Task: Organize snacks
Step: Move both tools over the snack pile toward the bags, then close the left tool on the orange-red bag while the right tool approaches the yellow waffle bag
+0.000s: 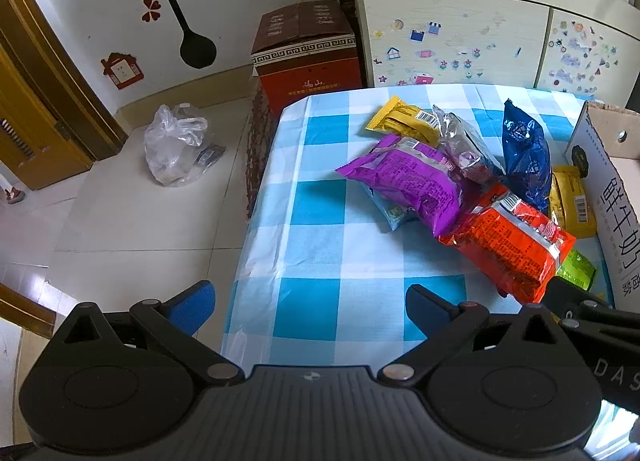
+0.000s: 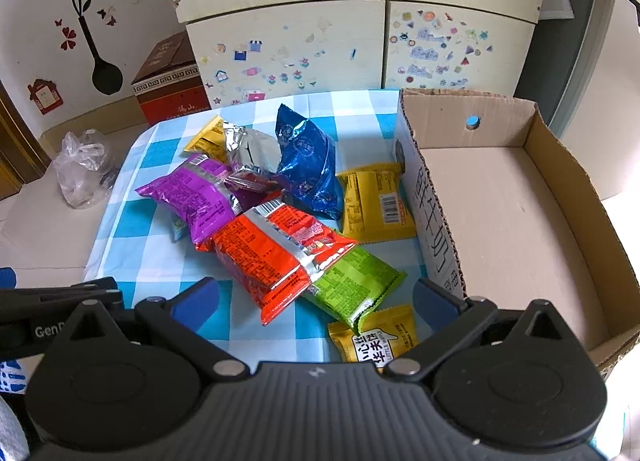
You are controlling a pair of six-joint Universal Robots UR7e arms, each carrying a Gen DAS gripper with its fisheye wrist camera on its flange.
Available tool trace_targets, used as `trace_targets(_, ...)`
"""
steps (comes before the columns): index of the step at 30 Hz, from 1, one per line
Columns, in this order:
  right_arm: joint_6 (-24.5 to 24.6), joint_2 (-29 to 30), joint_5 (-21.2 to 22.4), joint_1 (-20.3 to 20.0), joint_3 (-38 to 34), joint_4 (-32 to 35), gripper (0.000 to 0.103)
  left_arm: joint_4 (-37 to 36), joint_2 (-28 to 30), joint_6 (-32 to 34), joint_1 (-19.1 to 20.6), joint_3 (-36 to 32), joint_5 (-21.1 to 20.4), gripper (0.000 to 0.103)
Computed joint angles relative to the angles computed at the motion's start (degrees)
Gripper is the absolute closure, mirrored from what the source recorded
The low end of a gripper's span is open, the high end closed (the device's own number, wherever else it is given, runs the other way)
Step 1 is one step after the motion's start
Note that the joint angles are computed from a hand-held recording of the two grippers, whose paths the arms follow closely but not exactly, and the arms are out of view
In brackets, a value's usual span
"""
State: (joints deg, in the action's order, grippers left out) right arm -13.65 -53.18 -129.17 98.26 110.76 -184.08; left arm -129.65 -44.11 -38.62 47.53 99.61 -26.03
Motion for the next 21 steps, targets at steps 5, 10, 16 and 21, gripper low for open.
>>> trace_targets(5, -0.5, -0.2, 0.5, -0.2, 0.2, -0.3, 0.001, -0.7, 0.0, 0.6, 0.1, 0.1, -0.4, 0.0)
trace_targets(10, -2.4, -1.9, 2.8, -0.8, 2.1, -1.2, 0.001, -6.7, -1.1, 3.2, 0.9, 1.0, -5.3, 0.0)
trace_targets(16, -11.4, -4.9, 8.5, -1.8, 7.9, -7.8, 0.001, -12.8, -1.7, 4.6, 1.5, 1.7, -8.2, 0.0)
trace_targets(21, -14.1, -7.5, 12.6, -3.0, 12.6, -10.3, 0.001, -18.2, -0.5, 8.6, 2.1, 1.3, -12.4, 0.0)
